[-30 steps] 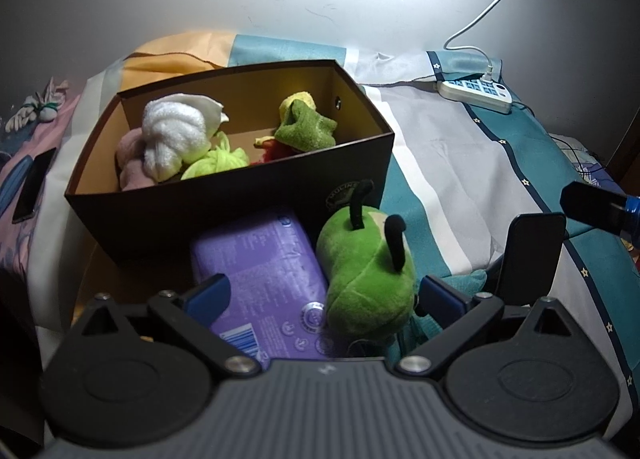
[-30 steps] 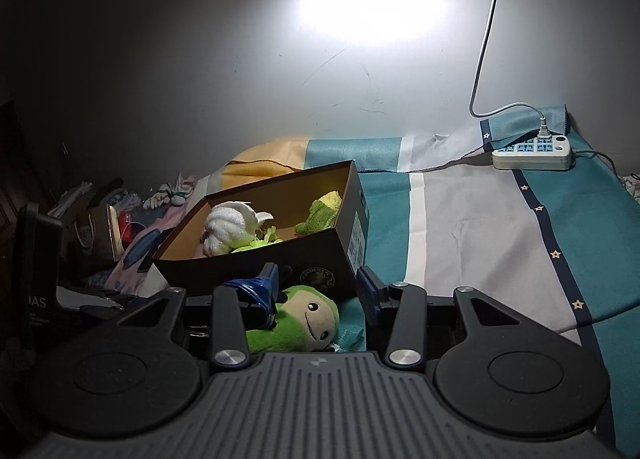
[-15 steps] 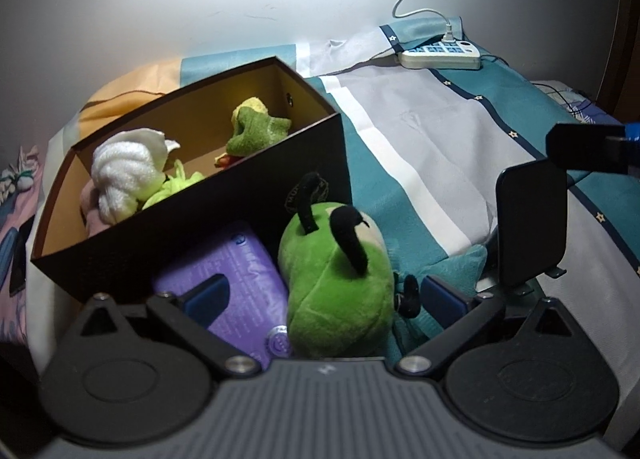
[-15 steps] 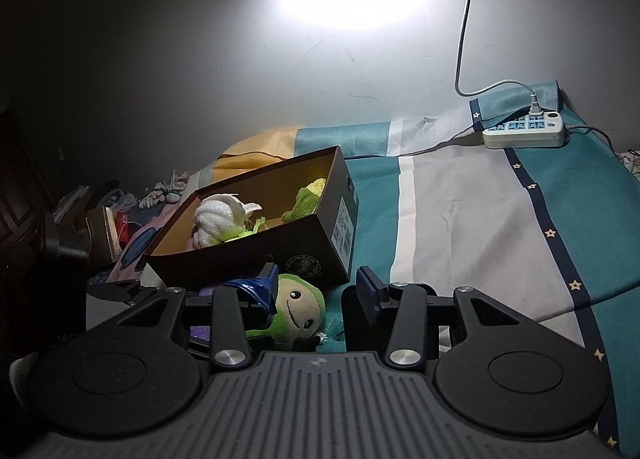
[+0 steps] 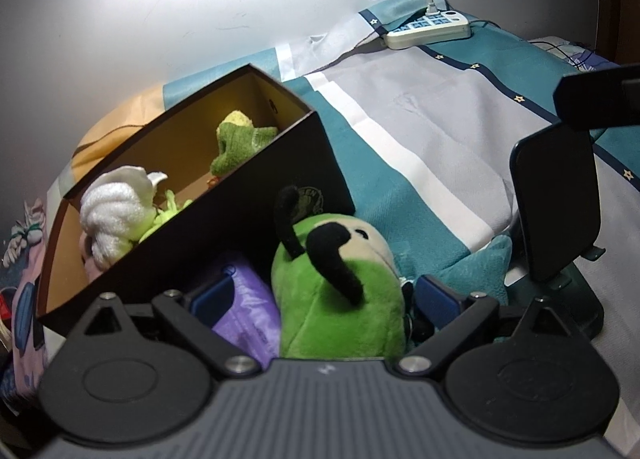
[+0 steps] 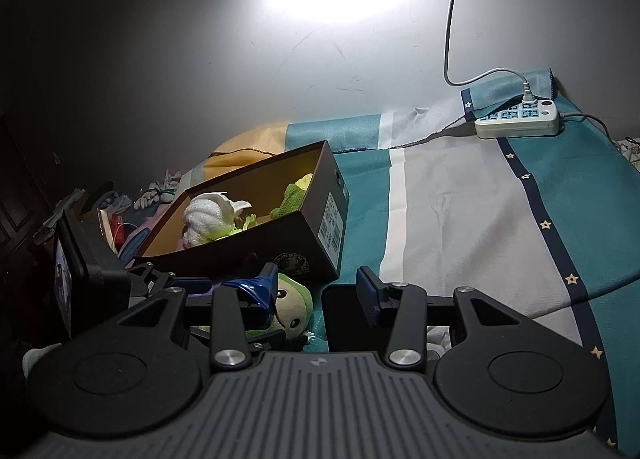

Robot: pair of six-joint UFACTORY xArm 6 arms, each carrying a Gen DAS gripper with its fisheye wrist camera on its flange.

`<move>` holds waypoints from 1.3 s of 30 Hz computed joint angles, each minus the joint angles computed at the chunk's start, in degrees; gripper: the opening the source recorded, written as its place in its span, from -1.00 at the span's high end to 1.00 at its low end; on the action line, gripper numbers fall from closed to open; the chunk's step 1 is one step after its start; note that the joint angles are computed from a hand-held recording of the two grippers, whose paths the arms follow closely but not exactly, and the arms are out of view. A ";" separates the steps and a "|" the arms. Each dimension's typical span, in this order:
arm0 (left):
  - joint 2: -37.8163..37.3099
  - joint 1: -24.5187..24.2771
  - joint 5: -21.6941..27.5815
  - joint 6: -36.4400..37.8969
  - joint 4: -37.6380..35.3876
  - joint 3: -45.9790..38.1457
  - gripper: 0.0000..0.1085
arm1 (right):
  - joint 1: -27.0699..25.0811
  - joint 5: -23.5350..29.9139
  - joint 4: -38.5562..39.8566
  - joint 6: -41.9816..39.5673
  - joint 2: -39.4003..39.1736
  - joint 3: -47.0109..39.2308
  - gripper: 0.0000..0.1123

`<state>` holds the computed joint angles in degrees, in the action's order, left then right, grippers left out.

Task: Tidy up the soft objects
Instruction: 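Grasp the green plush dog with the left tool, then grasp the teal mesh bath pouf with the right tool while the left tool holds the dog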

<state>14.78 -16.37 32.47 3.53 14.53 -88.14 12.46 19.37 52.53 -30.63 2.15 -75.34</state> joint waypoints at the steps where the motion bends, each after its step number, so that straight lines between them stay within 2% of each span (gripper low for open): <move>1: 0.27 0.00 0.40 0.33 -0.40 -0.30 -0.65 | -0.09 0.07 0.11 -0.02 0.16 -0.20 0.52; 6: 1.10 -0.26 0.97 0.17 -0.43 -1.01 -0.49 | -0.37 0.35 0.35 -0.04 0.84 -0.95 0.52; 7: 1.10 -0.33 0.72 0.06 -0.15 -0.89 -0.36 | -0.41 0.38 0.47 -0.15 0.94 -1.04 0.52; 14: 0.46 -0.02 -1.02 0.78 -2.83 0.19 -0.16 | -0.23 -0.23 0.30 0.40 0.72 -0.68 0.52; 28: -6.27 2.15 -8.14 1.71 -13.11 6.30 -0.12 | 0.49 -1.32 -2.65 1.98 0.83 -1.02 0.52; 39: -12.03 6.65 -11.19 0.12 -18.32 9.81 -0.12 | 3.95 -1.27 -13.56 -2.28 2.76 -3.60 0.52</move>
